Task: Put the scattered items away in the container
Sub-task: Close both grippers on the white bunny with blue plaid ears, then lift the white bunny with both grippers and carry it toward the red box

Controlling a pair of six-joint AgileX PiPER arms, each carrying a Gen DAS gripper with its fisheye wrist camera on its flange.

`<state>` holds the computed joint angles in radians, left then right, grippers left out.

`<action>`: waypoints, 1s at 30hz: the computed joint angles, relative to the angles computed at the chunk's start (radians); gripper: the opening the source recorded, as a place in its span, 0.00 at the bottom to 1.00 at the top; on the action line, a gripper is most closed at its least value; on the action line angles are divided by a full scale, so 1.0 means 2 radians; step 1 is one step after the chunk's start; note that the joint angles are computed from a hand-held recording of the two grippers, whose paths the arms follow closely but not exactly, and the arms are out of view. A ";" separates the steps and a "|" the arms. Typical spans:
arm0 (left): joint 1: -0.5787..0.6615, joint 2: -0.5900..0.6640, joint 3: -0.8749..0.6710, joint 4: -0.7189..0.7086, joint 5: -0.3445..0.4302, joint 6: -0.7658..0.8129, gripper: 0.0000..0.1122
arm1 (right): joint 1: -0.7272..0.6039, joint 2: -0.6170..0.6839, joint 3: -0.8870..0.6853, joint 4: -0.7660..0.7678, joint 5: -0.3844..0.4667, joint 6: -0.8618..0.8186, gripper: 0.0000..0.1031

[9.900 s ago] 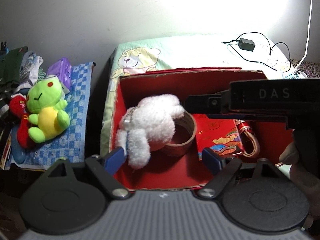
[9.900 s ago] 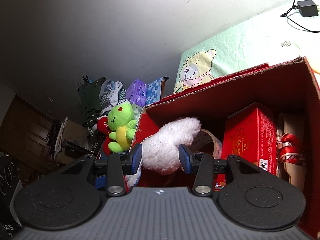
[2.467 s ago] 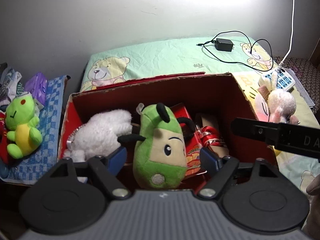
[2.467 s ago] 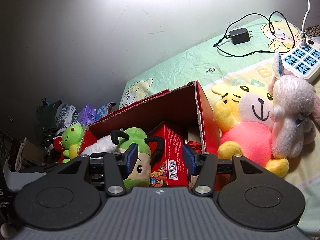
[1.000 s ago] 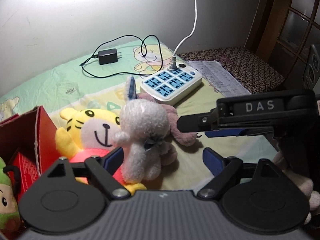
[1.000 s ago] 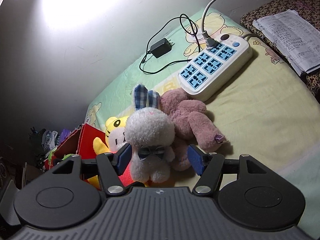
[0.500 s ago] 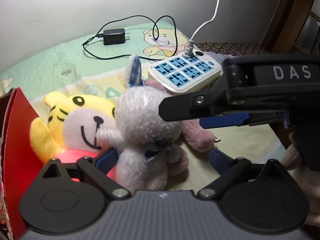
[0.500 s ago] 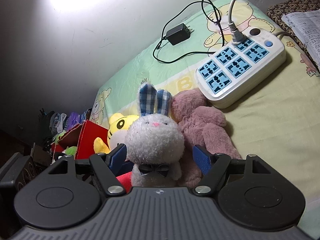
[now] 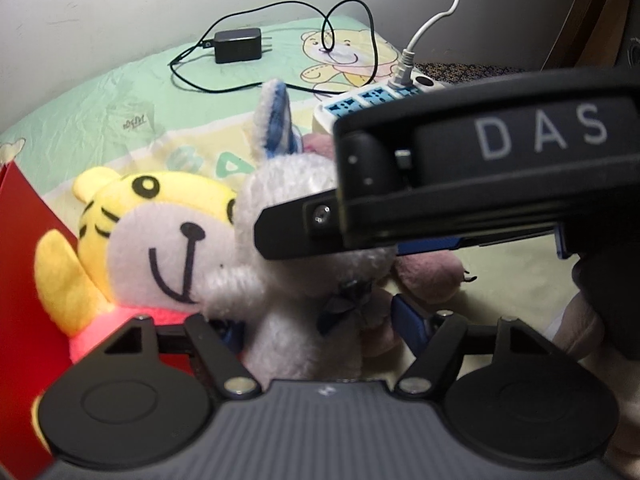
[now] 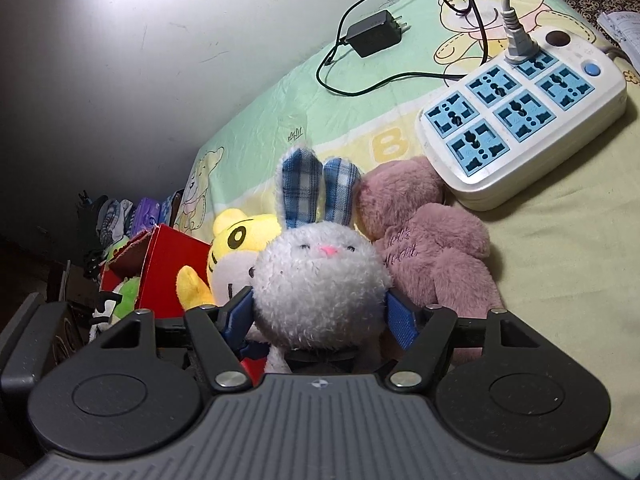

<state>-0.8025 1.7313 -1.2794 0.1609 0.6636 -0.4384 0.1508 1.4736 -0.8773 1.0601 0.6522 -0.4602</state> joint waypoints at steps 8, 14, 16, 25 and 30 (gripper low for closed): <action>-0.006 -0.024 0.003 -0.035 0.017 0.031 0.55 | -0.042 -0.039 0.023 -0.004 0.052 0.014 0.65; -0.045 -0.037 0.001 -0.018 0.039 0.012 0.55 | -0.051 -0.093 0.049 -0.040 0.063 0.059 0.65; -0.055 -0.043 0.002 -0.014 0.043 0.003 0.55 | -0.053 -0.111 0.055 -0.051 0.067 0.073 0.65; -0.091 -0.081 0.014 -0.002 0.062 -0.016 0.55 | -0.028 -0.192 0.078 -0.108 0.055 0.162 0.65; -0.098 -0.119 0.029 0.007 0.066 -0.022 0.55 | 0.013 -0.231 0.073 -0.156 0.038 0.232 0.65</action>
